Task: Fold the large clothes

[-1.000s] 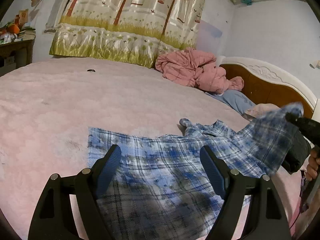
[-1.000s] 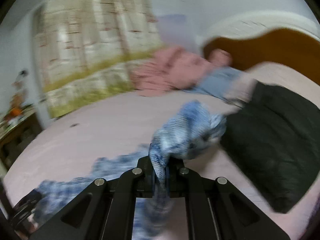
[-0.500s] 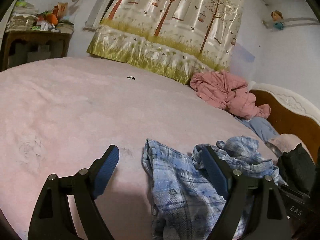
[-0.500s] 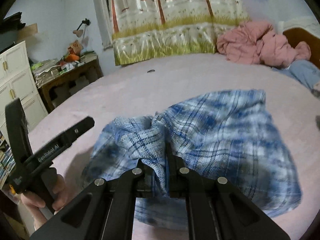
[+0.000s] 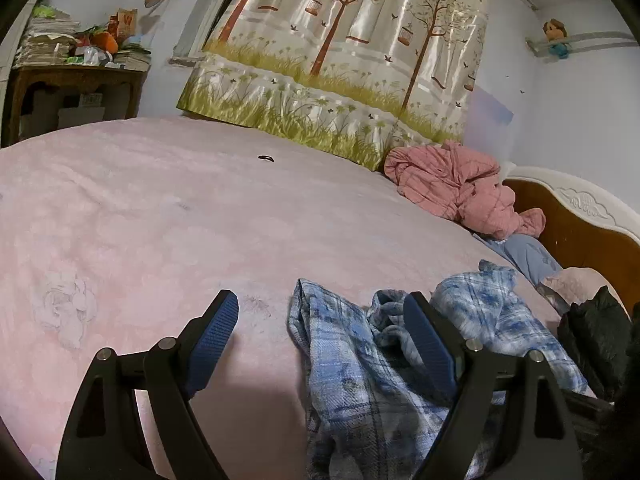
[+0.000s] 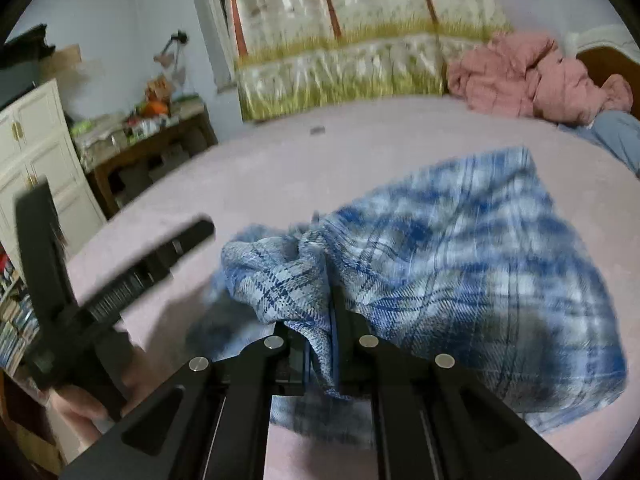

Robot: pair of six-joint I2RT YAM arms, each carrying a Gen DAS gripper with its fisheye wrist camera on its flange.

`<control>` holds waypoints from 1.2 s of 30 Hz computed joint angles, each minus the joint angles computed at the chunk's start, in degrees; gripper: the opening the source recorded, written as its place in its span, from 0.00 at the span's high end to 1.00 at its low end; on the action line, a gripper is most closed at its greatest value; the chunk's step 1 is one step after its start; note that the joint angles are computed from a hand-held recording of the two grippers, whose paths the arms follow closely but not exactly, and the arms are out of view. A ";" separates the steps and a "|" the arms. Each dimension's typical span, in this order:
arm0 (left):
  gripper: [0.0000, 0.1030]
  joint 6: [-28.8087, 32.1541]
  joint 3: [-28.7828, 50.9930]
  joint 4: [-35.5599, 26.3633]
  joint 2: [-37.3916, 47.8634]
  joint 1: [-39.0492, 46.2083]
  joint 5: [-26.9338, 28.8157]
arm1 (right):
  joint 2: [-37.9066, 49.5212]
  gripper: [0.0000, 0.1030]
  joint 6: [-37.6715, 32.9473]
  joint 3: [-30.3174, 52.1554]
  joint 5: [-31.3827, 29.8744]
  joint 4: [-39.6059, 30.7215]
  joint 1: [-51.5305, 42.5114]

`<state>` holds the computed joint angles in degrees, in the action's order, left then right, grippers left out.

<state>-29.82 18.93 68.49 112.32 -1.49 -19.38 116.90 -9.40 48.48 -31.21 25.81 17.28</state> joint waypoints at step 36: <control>0.19 3.29 2.70 -3.35 0.74 -3.78 -2.94 | -3.18 0.92 -0.02 7.85 20.49 7.40 -24.07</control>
